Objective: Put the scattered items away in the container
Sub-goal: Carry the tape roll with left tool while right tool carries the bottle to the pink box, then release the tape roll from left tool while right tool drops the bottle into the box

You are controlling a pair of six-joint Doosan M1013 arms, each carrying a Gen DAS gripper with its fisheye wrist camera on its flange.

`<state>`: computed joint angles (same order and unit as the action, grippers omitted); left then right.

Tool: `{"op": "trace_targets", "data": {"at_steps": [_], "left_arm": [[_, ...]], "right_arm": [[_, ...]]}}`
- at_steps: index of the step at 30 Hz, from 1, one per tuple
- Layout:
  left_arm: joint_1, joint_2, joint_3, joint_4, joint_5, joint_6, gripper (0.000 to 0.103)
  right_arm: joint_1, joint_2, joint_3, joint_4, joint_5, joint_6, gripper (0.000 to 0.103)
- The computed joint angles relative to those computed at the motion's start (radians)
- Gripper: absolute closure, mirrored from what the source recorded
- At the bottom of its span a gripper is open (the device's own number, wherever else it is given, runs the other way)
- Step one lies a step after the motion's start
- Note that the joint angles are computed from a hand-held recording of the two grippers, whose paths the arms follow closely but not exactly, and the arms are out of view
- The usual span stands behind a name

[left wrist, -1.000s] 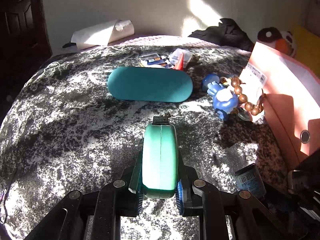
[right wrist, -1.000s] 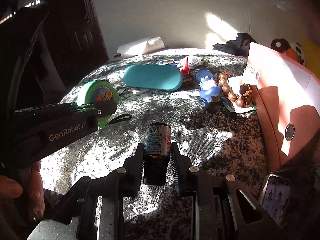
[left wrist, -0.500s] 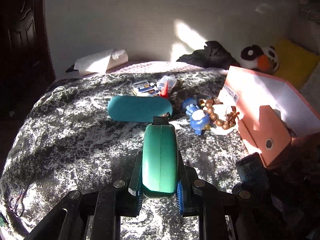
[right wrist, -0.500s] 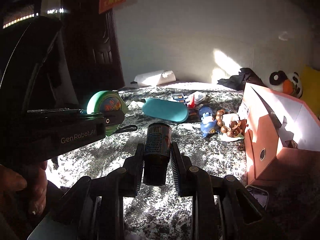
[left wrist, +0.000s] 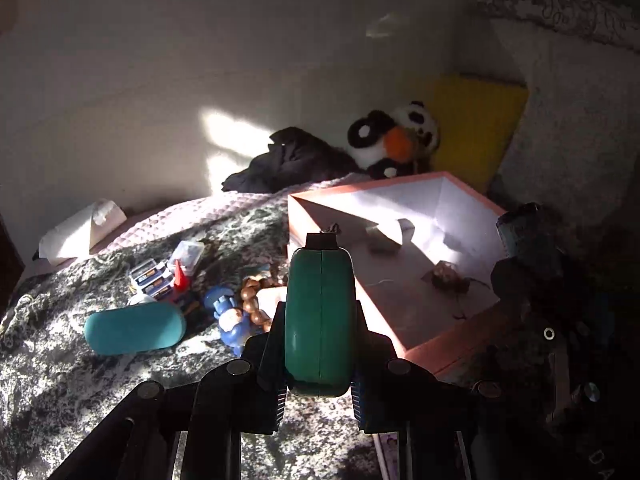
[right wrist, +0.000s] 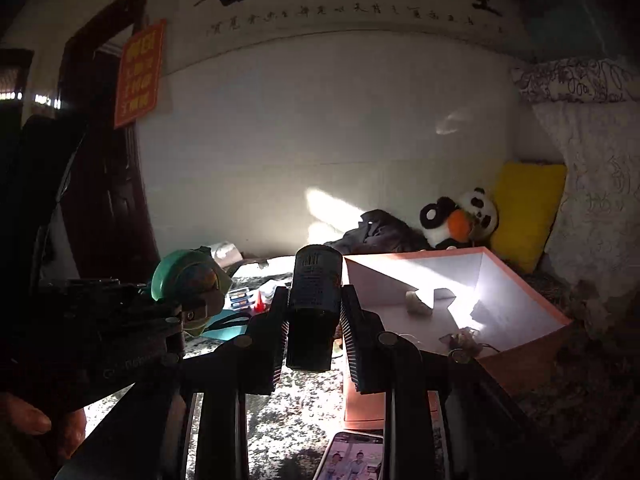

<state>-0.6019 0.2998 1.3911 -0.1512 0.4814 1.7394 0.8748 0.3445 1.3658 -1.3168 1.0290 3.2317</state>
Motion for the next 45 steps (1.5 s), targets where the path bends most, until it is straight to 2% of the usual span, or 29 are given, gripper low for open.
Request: {"op": "trace_targets", "data": {"at_steps": [8, 14, 20, 27, 39, 45], "left_arm": [[-0.068, 0.066, -0.105, -0.096, 0.074, 0.128, 0.082], [-0.096, 0.112, -0.179, -0.077, 0.114, 0.14, 0.082], [-0.106, 0.166, -0.255, -0.034, 0.167, 0.112, 0.082], [-0.1, 0.227, -0.325, -0.033, 0.228, 0.079, 0.082], [-0.09, 0.294, -0.388, -0.006, 0.281, 0.022, 0.082], [-0.086, 0.311, -0.412, -0.004, 0.318, 0.012, 0.081]], "right_arm": [[-0.036, -0.09, 0.106, -0.021, 0.128, 0.137, 0.076], [-0.075, -0.126, 0.148, -0.004, 0.164, 0.148, 0.076], [-0.137, -0.124, 0.144, 0.047, 0.144, 0.102, 0.076], [-0.2, -0.112, 0.133, 0.119, 0.084, 0.041, 0.076], [-0.264, -0.06, 0.087, 0.246, 0.02, -0.067, 0.076], [-0.28, -0.033, 0.06, 0.286, 0.008, -0.128, 0.076]]}}
